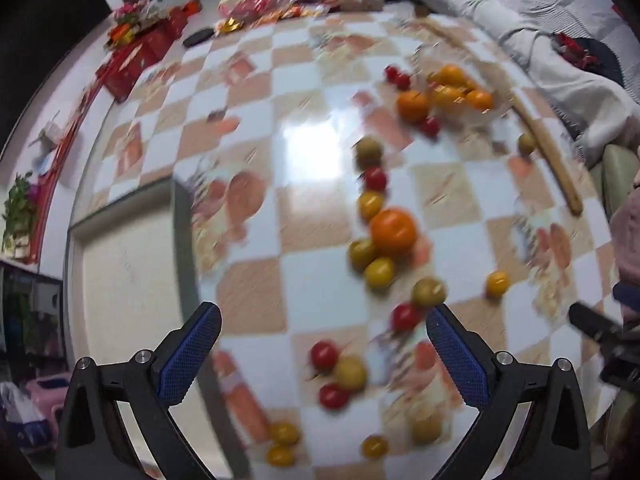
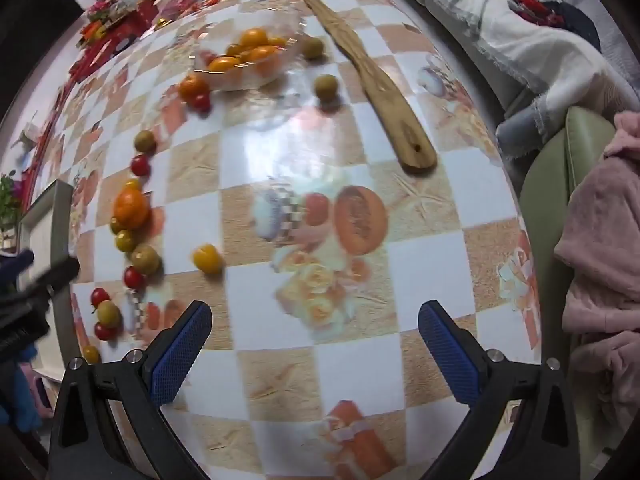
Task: Organize fruits
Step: 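Move both tools over the scattered fruits beside the white tray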
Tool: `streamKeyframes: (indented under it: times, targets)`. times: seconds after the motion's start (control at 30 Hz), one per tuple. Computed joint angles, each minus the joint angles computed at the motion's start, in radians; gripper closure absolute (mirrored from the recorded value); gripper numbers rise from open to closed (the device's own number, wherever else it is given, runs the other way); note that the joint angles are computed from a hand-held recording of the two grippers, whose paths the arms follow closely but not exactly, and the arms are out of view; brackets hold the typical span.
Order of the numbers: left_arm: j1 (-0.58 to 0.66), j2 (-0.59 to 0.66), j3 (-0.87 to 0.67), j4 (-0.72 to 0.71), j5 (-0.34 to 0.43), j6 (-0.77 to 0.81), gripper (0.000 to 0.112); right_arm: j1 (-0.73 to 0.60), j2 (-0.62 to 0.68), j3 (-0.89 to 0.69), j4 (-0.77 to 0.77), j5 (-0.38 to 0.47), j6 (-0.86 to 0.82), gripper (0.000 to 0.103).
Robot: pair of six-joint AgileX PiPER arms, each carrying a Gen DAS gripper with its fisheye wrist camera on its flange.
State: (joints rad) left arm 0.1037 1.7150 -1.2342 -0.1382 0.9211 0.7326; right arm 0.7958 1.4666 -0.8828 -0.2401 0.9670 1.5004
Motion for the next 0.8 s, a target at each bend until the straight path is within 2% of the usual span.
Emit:
streamKeyframes:
  times: [0.13,0.23,0.33,0.8]
  targets:
    - [0.082,0.003,0.009,0.014,0.002,0.094,0.009,0.002,0.052,-0.088,0.038,0.036,-0.051,0.000]
    - [0.112,0.009,-0.006,0.027,0.045,0.141,0.009,0.004,0.044,-0.104,0.069,0.053,-0.087,0.000]
    - [0.097,0.019,-0.041,0.062,0.110,0.114,0.009,0.010,0.052,-0.128,0.095,0.068,-0.096,0.000]
    - [0.076,0.021,-0.065,0.089,0.154,0.100,0.009,0.017,0.085,-0.209,0.140,0.117,-0.115,0.000]
